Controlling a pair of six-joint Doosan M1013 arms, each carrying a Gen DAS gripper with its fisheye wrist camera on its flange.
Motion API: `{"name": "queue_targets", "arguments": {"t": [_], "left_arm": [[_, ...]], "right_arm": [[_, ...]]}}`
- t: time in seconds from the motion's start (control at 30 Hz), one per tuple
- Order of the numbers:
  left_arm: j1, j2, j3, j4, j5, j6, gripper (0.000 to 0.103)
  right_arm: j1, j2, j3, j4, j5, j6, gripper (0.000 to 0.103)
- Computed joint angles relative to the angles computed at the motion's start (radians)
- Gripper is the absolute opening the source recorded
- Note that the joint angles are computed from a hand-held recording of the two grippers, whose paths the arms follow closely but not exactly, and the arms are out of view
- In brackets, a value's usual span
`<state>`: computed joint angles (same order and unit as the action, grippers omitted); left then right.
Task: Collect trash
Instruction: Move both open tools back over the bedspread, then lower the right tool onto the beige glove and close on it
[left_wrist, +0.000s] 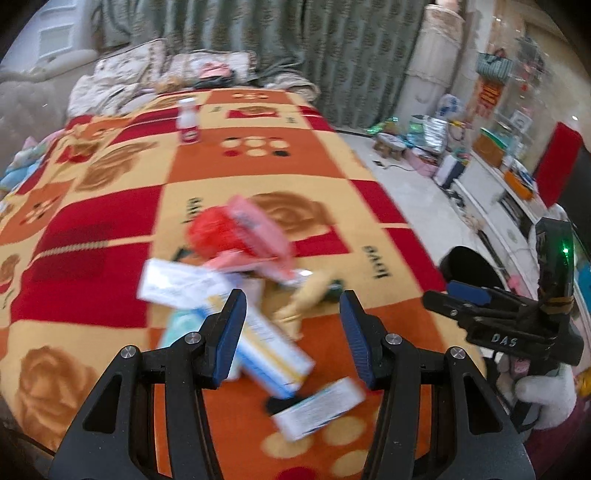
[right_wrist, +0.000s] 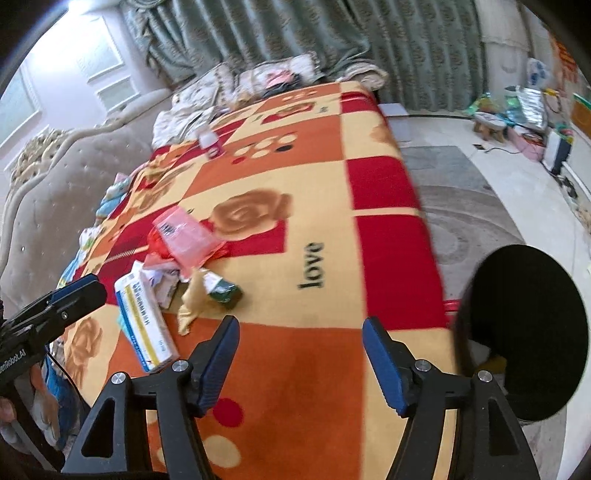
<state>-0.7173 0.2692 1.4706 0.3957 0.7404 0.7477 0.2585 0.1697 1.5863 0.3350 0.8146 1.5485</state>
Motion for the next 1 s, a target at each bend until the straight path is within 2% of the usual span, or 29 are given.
{"name": "queue_targets", "arguments": {"t": [0.27,0.53,0.6,0.67,0.83,1.0], "left_arm": [[0.044,-0.049,0.089,0.02,0.026,-0.091,0.051],[0.068,-0.058,0.135,-0.04,0.033,-0.07,0.051],[0.072,-0.059,0.141,-0.05,0.03,-0.069,0.051],[0.077,-0.058,0.142,-0.059,0.024,-0.068,0.051],[0.085,-0.06,0.143,-0.095,-0.006,-0.053,0.051],[0.093,-0.044,0.133,-0.127,-0.001,-0.017,0.051]], "right_arm": [[0.048,0.059,-0.052,0.036,0.046,-0.061,0.067],[0.086,0.113,-0.1,0.114,0.083,-0.134,0.067],[0.097,0.127,-0.108,0.132,0.083,-0.161,0.063],[0.105,0.139,-0.116,0.137,0.093,-0.166,0.055],[0.111,0.172,-0.139,0.145,0.092,-0.147,0.052],[0.109,0.193,-0.156,0.158,0.066,-0.131,0.05]]}}
